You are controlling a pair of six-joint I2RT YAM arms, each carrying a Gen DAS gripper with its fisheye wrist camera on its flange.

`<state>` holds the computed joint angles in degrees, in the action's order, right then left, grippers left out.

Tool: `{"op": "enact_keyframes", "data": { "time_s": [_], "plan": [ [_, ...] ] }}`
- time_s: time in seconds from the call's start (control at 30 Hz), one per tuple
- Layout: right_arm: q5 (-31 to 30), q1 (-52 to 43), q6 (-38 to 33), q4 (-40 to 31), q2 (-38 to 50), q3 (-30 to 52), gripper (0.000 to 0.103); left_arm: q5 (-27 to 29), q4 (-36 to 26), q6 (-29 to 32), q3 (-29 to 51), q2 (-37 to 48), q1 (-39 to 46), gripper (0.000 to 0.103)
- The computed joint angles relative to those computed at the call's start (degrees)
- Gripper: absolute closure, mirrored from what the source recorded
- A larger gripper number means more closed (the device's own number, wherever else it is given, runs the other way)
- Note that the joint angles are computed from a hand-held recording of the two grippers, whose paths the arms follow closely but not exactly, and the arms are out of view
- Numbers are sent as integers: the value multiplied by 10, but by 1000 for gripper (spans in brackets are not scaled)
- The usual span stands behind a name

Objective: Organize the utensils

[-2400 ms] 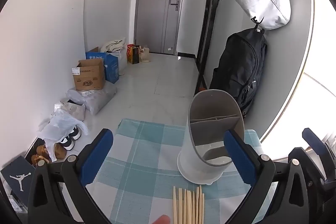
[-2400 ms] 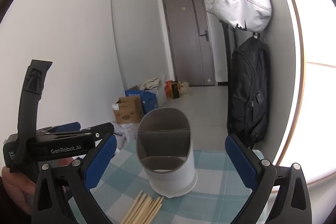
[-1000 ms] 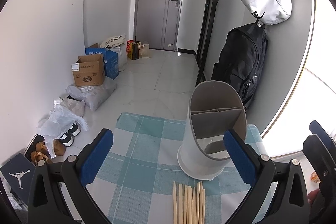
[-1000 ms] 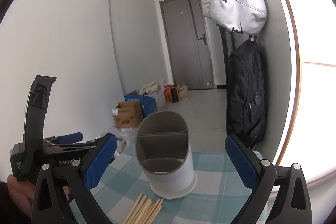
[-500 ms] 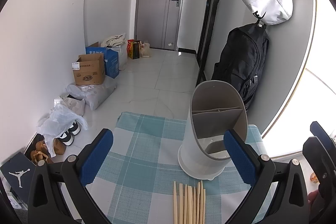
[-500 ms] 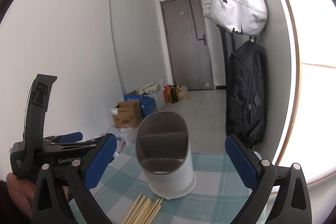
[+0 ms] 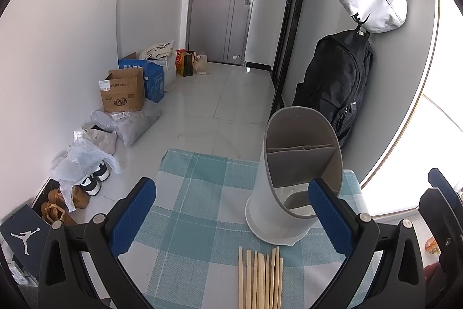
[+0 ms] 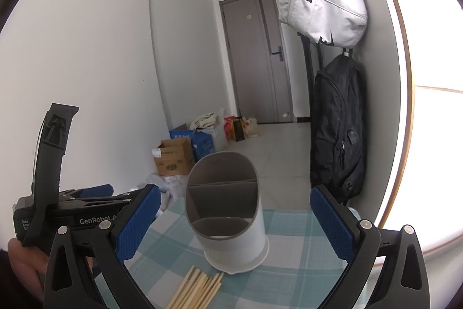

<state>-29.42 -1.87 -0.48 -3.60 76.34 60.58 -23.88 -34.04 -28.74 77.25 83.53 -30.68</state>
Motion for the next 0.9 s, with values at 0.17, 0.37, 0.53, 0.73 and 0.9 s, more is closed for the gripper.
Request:
{"op": "enact_keyframes", "data": {
  "time_s": [0.17,0.37,0.53,0.73,0.9],
  "plan": [
    [-2,0,0,-4,2,4,0,3,-3,0,1,2,1,1],
    [6,6,-5,-18,9,14,0,12,-12,-1,5,10,4,1],
    [52,22,-26,-52,28,35,0,49,-20,-4,0,17,19,1],
    [67,23,-39,-90,58,61,0,95,-58,-1,-11,34,44,1],
    [64,20,-32,-106,81,81,0,150,-111,-1,-13,74,74,1]
  ]
}}
